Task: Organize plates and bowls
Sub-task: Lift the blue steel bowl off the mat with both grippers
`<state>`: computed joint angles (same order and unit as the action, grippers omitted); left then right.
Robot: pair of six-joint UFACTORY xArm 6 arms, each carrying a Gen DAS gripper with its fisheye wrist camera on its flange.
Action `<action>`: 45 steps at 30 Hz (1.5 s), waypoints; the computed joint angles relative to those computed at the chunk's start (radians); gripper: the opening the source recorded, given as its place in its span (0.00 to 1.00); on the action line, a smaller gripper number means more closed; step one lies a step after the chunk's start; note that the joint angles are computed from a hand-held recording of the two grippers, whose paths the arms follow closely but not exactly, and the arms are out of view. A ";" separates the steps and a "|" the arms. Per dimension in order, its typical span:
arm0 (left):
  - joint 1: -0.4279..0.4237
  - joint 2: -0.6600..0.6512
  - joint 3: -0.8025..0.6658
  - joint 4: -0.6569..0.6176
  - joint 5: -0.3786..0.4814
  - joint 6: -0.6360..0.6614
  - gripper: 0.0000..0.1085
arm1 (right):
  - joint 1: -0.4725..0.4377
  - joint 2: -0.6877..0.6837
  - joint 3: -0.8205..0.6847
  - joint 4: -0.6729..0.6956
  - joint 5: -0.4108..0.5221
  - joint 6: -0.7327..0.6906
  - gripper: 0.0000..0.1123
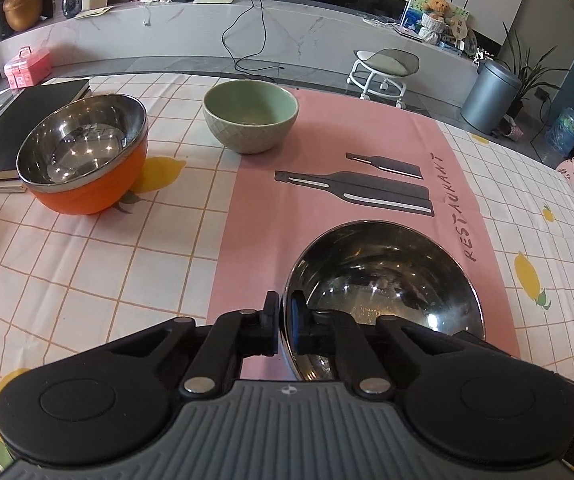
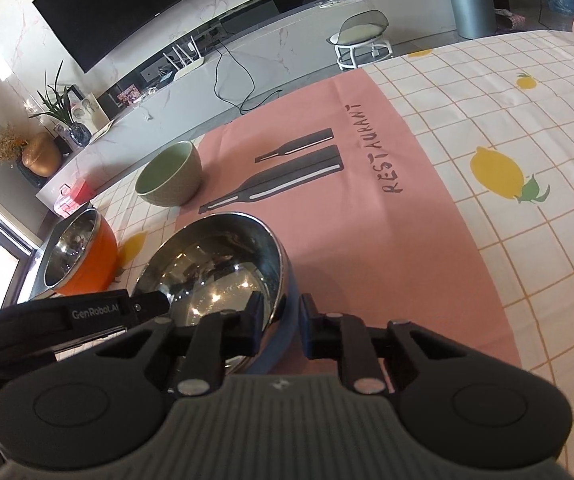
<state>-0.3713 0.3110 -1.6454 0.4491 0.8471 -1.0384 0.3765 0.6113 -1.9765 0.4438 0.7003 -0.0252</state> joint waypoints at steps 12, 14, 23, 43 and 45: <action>-0.076 -0.081 0.032 0.014 0.072 -0.038 0.05 | -0.020 -0.135 0.136 0.001 -0.011 -0.020 0.09; -0.096 -0.105 0.049 0.024 0.076 -0.062 0.05 | -0.024 -0.190 0.201 0.002 -0.027 -0.029 0.09; -0.180 -0.197 0.149 0.000 0.043 -0.199 0.06 | -0.086 -0.409 0.452 0.081 -0.009 -0.080 0.08; -0.257 -0.168 0.198 0.032 0.011 -0.344 0.08 | -0.141 -0.507 0.659 0.161 -0.106 -0.163 0.07; -0.254 -0.171 0.206 0.030 0.004 -0.347 0.07 | -0.147 -0.498 0.653 0.180 -0.092 -0.168 0.07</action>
